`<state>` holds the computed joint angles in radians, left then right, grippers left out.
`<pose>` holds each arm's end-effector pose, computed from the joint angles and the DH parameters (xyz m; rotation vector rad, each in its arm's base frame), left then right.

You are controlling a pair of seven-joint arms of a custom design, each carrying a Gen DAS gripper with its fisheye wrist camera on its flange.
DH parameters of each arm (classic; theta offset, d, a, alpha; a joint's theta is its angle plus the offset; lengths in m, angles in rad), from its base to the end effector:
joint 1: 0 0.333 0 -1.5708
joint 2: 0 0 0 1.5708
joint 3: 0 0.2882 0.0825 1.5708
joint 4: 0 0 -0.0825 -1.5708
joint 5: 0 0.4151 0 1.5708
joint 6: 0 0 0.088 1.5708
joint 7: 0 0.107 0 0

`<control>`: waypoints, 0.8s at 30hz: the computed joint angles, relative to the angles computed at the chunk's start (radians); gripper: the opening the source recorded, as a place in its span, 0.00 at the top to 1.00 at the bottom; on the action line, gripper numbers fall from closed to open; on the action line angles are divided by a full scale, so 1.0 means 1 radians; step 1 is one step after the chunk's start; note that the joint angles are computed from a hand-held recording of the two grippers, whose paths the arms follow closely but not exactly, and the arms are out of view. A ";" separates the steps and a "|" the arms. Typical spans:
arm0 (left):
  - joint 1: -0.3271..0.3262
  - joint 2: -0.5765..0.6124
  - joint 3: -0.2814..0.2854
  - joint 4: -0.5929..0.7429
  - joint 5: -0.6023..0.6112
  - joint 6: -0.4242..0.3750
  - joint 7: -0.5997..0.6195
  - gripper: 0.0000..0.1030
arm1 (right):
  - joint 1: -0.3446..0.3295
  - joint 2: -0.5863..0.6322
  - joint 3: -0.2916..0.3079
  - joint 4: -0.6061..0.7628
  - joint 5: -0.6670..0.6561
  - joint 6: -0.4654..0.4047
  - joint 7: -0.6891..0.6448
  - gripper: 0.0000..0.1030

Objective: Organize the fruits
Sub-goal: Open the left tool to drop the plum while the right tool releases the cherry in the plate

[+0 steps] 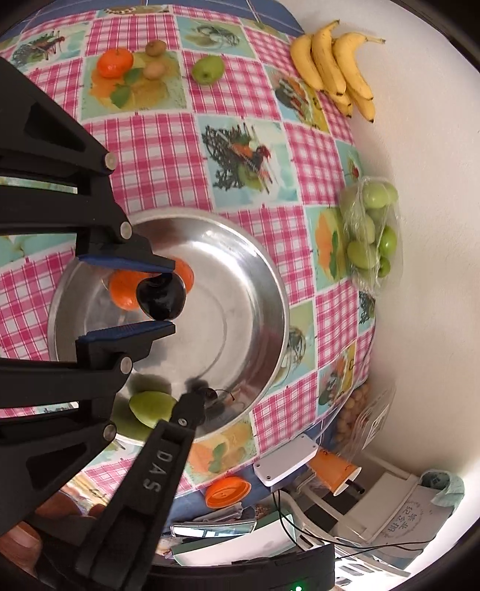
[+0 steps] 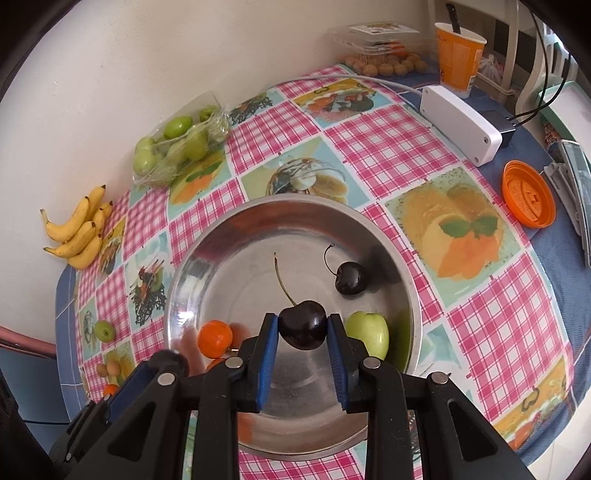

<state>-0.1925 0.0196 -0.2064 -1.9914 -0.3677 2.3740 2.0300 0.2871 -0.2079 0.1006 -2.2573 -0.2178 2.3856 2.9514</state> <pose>0.5694 -0.2437 0.4494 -1.3516 2.6847 -0.7148 0.5061 0.2057 0.4418 -0.9711 2.6080 -0.2277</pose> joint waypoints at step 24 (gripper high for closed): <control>-0.031 0.088 -0.017 0.032 0.093 0.009 -0.031 0.73 | 0.005 0.062 -0.018 0.008 0.112 0.037 -0.092 0.71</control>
